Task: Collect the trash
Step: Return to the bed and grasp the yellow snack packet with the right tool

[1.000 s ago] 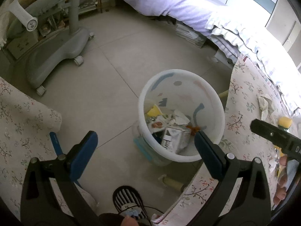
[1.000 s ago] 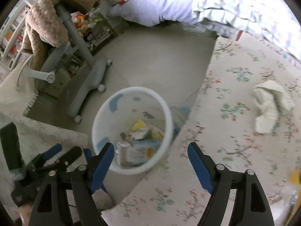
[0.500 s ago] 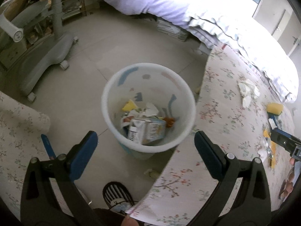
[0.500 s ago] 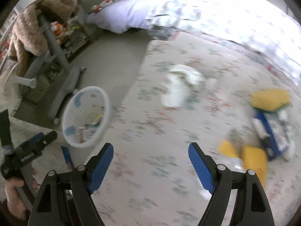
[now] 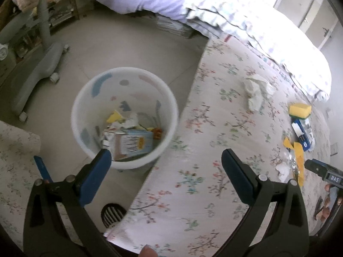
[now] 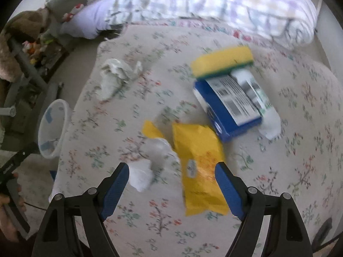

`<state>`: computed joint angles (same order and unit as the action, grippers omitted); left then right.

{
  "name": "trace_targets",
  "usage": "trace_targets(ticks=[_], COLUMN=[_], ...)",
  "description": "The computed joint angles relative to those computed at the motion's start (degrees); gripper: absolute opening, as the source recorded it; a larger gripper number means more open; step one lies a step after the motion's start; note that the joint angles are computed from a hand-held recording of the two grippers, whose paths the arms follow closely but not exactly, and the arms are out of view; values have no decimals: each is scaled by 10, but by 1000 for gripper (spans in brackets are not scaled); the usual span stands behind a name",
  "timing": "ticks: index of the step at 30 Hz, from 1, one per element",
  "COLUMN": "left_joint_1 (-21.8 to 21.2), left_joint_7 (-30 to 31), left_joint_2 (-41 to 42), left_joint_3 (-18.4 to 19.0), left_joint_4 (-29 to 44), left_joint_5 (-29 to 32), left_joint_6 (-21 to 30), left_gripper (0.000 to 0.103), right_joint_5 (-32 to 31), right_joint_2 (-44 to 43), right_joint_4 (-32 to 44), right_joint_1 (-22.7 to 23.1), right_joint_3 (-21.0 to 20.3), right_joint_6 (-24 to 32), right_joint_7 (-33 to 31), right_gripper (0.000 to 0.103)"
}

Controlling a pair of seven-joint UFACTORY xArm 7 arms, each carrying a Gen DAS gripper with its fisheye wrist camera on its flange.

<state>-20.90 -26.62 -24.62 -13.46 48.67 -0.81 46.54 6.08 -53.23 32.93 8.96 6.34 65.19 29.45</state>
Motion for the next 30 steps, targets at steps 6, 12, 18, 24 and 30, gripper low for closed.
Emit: trace_targets(ticks=[6,12,18,24,30], left_joint_1=[-17,-51,-79,-105,-122], left_joint_7=[-12,-43,-83,-128,-173], left_joint_2=[23,49,65,76,108], left_joint_3=[-19,-46,-80,-94,-104], left_joint_4=[24,59,80,61,48], left_joint_5=[0,-1,47,56,84], left_joint_6=[11,12,11,-22,-80], left_gripper=[102,102,102,102,102], right_joint_5=[-2,-12,-40,-12,-22], right_joint_2=[-5,4,-23,-116,-231], right_joint_4=[-23,-42,-61,-96,-106], right_joint_1=[-14,-22,-18,-21,-39], right_joint_3=[-16,-17,-4,-41,-50], right_joint_6=[15,19,24,44,111], right_joint_7=[-2,-11,-33,-52,-83], right_gripper=[84,83,43,38,37])
